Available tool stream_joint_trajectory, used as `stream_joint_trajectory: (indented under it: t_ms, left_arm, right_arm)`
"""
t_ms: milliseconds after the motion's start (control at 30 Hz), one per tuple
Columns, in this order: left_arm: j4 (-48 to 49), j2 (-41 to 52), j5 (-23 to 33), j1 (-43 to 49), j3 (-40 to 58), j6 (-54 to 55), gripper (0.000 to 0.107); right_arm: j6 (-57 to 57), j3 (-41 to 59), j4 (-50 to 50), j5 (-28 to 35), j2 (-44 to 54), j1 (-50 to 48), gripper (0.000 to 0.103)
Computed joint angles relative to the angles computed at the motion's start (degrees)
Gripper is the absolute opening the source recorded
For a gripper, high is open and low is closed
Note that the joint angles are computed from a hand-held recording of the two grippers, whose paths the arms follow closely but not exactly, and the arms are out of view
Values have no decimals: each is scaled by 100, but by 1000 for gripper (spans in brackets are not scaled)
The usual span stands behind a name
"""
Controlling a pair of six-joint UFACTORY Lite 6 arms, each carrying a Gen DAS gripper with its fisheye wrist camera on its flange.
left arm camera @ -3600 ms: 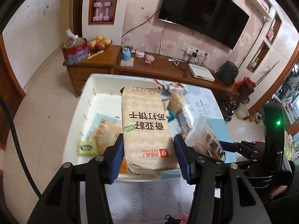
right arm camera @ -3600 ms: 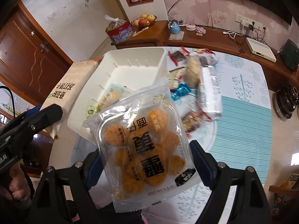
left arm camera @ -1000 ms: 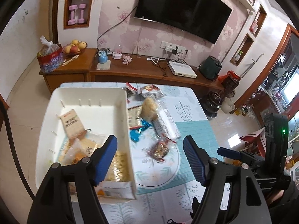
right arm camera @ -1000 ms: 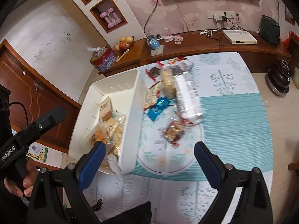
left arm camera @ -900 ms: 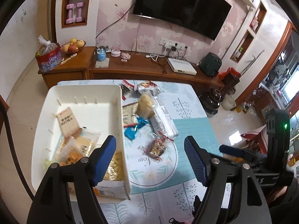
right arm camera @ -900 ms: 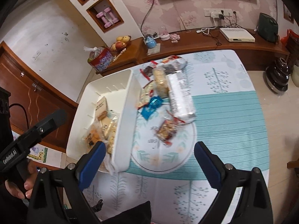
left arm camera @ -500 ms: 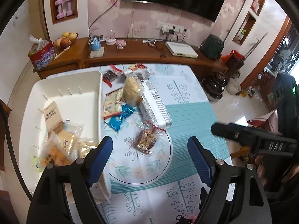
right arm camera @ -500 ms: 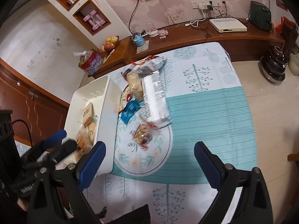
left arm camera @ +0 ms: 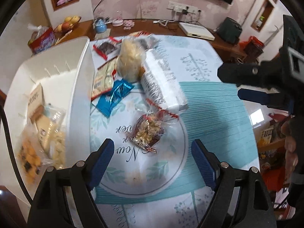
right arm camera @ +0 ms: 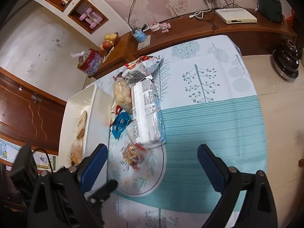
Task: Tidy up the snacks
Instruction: 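Move the left tool to the clear nut bag while the right tool reaches the large white printed bag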
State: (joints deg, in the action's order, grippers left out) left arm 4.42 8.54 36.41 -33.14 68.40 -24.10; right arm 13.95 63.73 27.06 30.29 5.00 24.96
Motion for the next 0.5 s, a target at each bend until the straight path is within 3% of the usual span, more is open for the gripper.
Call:
stream_joint_trajectory:
  t_ms: [167, 233, 500]
  left_arm:
    - [757, 396, -634, -129, -258, -832, 82]
    - [1402, 592, -785, -252, -280, -1481, 82]
    - [2340, 1058, -1195, -415, -291, -2527, 82]
  right_arm:
    - [-1123, 131, 919, -295, 661, -92, 96]
    - [-1544, 197, 1255, -399, 926, -93, 96]
    - [-2513, 759, 1900, -517, 1903, -66, 96]
